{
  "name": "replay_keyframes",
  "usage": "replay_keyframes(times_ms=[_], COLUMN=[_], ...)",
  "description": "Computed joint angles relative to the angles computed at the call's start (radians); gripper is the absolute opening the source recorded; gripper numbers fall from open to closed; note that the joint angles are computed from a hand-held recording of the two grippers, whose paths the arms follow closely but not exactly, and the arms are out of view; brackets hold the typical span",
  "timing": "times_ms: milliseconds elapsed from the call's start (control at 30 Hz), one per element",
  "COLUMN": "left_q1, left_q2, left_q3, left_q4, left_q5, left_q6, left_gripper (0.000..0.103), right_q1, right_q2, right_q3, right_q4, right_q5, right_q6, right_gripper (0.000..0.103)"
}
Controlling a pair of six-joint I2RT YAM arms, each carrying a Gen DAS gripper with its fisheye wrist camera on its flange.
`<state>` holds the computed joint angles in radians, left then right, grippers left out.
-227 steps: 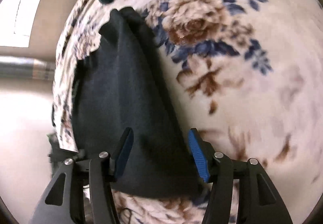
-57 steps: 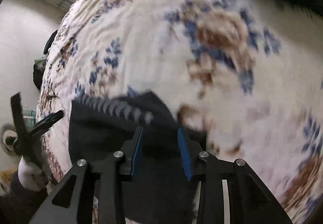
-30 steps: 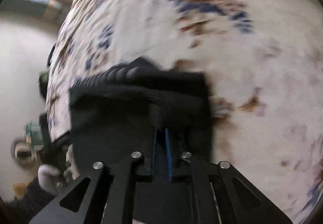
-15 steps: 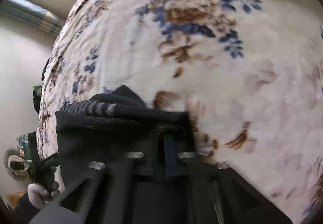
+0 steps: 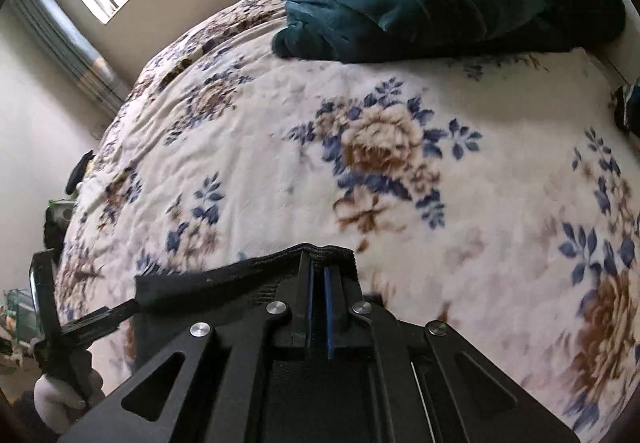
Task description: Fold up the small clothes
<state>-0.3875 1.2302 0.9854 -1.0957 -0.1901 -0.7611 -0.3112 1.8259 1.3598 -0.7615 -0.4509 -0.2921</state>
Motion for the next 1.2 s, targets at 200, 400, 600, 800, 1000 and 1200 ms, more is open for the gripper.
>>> replay_keyframes(times_ms=[200,400,600,800,1000,1200], left_q1=[0.094,0.135,0.187,0.158,0.212,0.320], left_q2=[0.242,0.314,0.074,-0.113,-0.277,-0.328], left_q3=[0.080,0.105,0.056,-0.038,-0.162,-0.210], left_q4=[0.122,0.137,0.044,-0.157,-0.223,-0.181], left_q5=[-0.002,0.005,-0.054,-0.156,-0.074,-0.012], left_q6=[0.155,0.199,0.156,-0.016,-0.076,0.002], left_gripper=[0.103,0.103,0.103,0.103,0.103,0.103], right_q1=[0.038,0.054,0.024,0.263,0.618,0.763], right_q2=[0.165,0.526,0.387,0.312,0.448,0.650], right_q3=[0.075,0.417,0.453,0.510,0.622,0.787], right_q4=[0.071,-0.284,-0.355,-0.523,-0.533,-0.594], right_q5=[0.126,0.133,0.154,0.118,0.172,0.252], right_q6=[0.076,0.082,0.015,-0.235,-0.246,-0.223], right_gripper=[0.004,0.006,0.036,0.036,0.036,0.006])
